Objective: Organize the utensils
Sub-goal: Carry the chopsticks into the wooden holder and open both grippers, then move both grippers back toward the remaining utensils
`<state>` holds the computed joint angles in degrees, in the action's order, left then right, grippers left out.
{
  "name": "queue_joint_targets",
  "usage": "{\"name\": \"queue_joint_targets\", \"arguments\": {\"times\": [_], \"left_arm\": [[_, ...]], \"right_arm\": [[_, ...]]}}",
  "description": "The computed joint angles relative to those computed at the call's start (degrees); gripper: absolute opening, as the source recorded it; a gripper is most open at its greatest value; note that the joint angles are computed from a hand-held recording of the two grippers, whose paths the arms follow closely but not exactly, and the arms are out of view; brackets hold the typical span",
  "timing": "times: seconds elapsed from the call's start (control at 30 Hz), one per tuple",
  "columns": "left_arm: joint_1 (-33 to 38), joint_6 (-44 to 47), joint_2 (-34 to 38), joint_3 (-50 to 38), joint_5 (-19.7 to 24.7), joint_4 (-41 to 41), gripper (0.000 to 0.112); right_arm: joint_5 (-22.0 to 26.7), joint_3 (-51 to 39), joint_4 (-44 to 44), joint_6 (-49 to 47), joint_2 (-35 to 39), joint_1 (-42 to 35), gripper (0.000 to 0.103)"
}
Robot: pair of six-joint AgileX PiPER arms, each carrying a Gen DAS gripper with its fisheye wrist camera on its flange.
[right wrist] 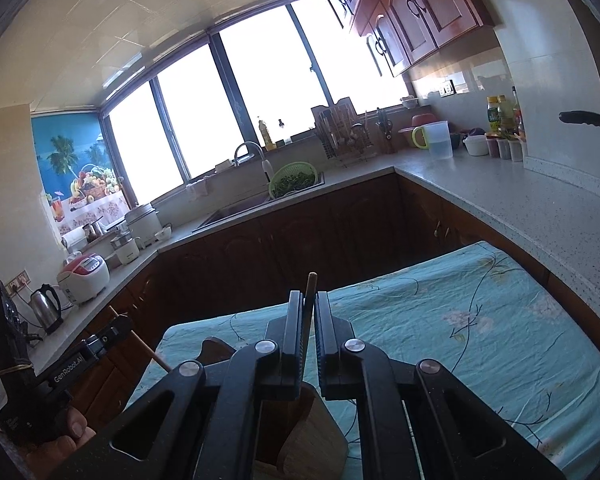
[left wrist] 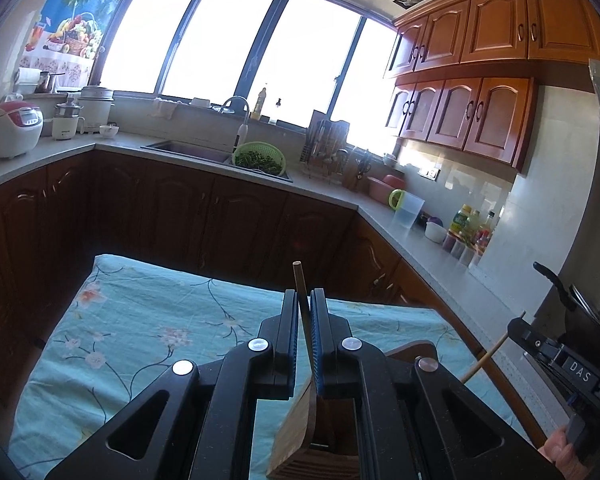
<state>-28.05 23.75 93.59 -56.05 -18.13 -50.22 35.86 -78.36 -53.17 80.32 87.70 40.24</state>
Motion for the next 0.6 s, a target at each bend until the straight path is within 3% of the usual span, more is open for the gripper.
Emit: {"name": "queue_joint_targets", "arguments": {"times": [0.13, 0.2, 0.23, 0.33, 0.4, 0.47, 0.53, 0.6], "left_arm": [[2.27, 6.6, 1.27, -4.33, 4.63, -5.41, 0.006], [2.96, 11.11, 1.08, -5.39, 7.22, -9.79, 0.017], [2.85, 14.23, 0.59, -5.48, 7.52, -13.13, 0.028], [1.94, 18.72, -2.32, -3.82, 6.01, -17.91, 0.051], [1.96, 22.48, -4.56, -2.61, 6.01, -21.79, 0.059], [1.89, 26.33, -7.7, -0.67, 6.0, -26.23, 0.066], [1.74, 32.07, -11.28, 1.49, 5.38, -32.65, 0.078], [0.95, 34.77, -15.41, 4.58, 4.25, -36.08, 0.08]], "right_arm": [[-0.03, -0.56, 2.15, -1.76, 0.12, -0.78, 0.01], [-0.21, -0.55, 3.9, -2.66, -0.03, -1.28, 0.013], [-0.51, -0.4, 4.84, -3.28, -0.33, -1.68, 0.022], [-2.26, 2.44, 3.12, -0.65, -2.98, -1.52, 0.065], [-1.8, 3.9, 1.05, 1.51, -4.89, -0.58, 0.07], [-2.3, 5.91, 0.45, 2.69, -7.42, -0.11, 0.088], [-1.38, 8.5, -2.87, 6.71, -10.29, 1.48, 0.099], [0.42, 10.66, -4.93, 9.07, -13.11, 3.36, 0.101]]}}
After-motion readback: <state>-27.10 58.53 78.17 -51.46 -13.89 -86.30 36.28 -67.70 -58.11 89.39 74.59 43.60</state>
